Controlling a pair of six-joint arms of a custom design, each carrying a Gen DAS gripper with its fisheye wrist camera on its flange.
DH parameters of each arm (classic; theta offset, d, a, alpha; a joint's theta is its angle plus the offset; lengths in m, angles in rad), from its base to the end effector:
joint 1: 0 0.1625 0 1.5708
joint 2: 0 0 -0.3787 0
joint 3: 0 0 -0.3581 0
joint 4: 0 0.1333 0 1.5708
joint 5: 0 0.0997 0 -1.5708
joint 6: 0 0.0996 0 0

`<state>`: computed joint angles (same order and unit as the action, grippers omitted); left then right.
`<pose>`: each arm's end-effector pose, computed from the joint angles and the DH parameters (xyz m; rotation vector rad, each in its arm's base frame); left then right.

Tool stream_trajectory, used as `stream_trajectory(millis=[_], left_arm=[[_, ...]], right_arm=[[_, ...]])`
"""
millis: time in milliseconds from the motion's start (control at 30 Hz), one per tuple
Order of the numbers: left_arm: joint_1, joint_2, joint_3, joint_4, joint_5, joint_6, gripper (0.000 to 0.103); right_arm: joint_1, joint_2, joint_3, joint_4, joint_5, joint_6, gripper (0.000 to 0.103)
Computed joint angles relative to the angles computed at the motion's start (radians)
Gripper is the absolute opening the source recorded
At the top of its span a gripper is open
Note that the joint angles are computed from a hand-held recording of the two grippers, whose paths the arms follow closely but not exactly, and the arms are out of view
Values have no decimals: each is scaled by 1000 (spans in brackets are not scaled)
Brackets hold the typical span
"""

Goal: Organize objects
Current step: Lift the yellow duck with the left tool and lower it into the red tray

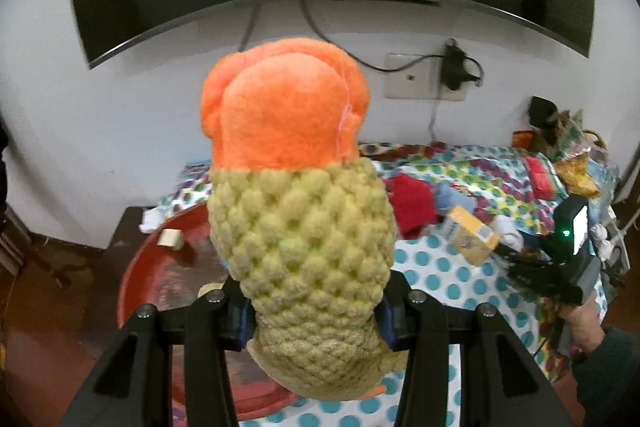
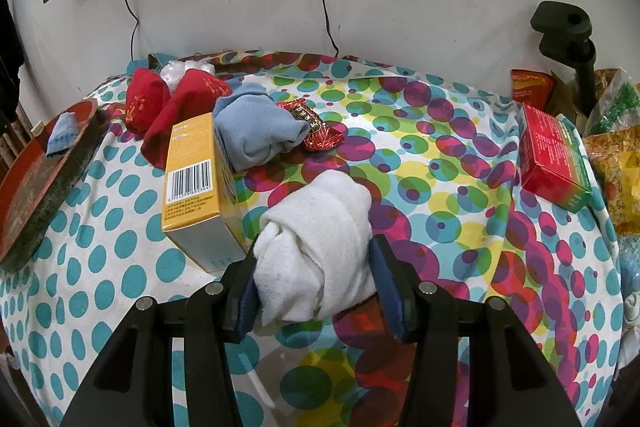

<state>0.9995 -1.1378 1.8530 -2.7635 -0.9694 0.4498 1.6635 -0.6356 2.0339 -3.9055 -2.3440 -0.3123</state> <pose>-0.1409 -0.5699 0.2443 1.0555 2.2702 -0.6535 0.1081 -0.4747 0.0726 -0.0011 -2.1546 0.9666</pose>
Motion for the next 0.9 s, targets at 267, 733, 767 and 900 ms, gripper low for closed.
stream_trajectory(millis=[267,733,767,900], left_arm=[[54,14,-82,-68,126,86,47],[197,202,-420,31,263,97,47],[206,221,-443,32,266,101,47],[225,266,-496,87,253,73,47]], right_arm=[[4,13,-22,14,-20,-5,50],[7,15,-20,9,-39,-11,51],[8,16,-22,12,-39,-10,51],[18,27,-44,29,-54,4,51]])
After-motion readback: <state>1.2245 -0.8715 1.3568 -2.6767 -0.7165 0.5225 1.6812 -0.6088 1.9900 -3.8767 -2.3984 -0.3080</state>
